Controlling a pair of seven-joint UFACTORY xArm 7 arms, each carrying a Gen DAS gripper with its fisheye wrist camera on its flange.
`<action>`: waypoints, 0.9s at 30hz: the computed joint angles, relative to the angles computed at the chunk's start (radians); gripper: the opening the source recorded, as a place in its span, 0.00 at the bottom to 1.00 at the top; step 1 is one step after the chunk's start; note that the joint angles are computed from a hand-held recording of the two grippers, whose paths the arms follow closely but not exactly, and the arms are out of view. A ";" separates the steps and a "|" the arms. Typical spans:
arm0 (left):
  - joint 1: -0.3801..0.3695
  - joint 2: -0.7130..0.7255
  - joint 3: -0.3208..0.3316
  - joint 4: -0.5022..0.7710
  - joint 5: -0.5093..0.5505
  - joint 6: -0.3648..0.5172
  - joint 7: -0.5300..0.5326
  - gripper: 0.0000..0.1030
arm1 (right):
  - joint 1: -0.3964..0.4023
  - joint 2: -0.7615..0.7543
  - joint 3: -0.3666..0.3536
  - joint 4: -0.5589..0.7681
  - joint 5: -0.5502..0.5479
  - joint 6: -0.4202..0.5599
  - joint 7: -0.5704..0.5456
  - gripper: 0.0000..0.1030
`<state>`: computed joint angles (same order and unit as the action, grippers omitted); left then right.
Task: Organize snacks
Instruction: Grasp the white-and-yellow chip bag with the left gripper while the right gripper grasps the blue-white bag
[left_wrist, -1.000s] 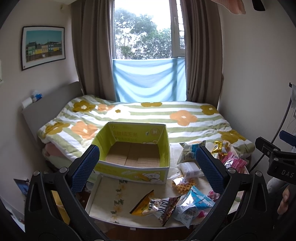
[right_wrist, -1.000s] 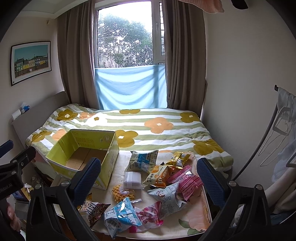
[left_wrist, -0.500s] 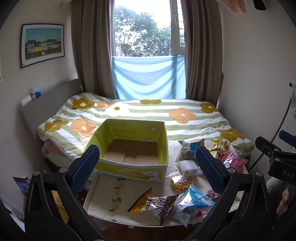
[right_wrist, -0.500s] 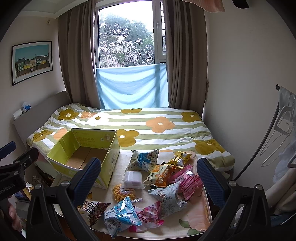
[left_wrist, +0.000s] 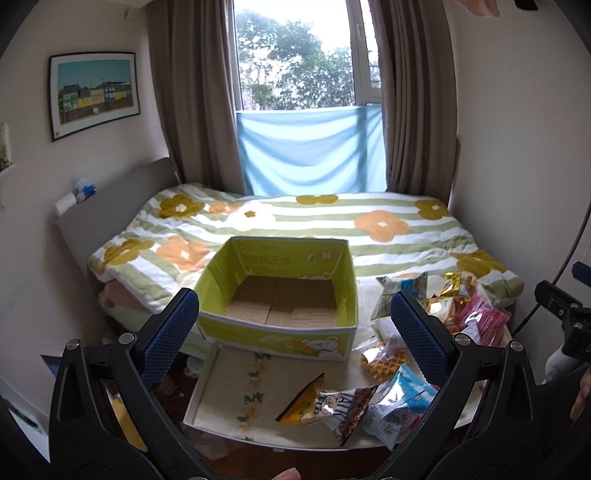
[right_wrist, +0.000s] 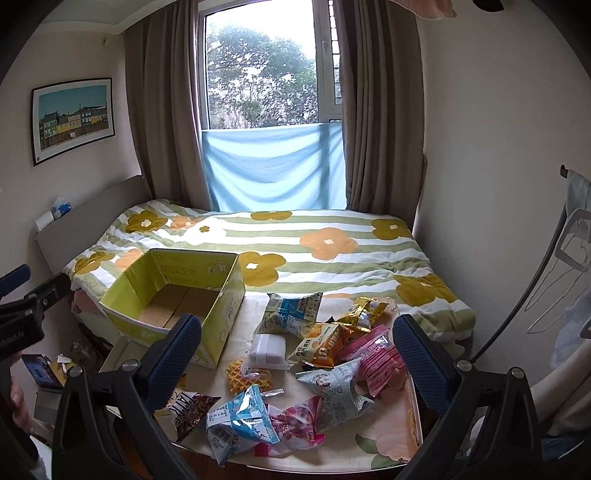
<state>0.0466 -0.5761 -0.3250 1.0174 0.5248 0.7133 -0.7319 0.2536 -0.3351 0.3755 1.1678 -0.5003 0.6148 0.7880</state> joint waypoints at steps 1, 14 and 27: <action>-0.001 0.002 -0.001 -0.003 -0.003 0.015 0.002 1.00 | 0.010 0.001 -0.014 -0.006 0.019 -0.005 -0.022 1.00; -0.206 0.130 0.228 -0.132 -0.322 -0.065 0.373 1.00 | 0.054 0.077 -0.035 -0.051 0.133 0.016 -0.053 1.00; -0.241 0.418 0.365 -0.046 -0.816 0.065 1.013 1.00 | 0.169 0.249 -0.056 0.008 0.113 0.138 0.309 1.00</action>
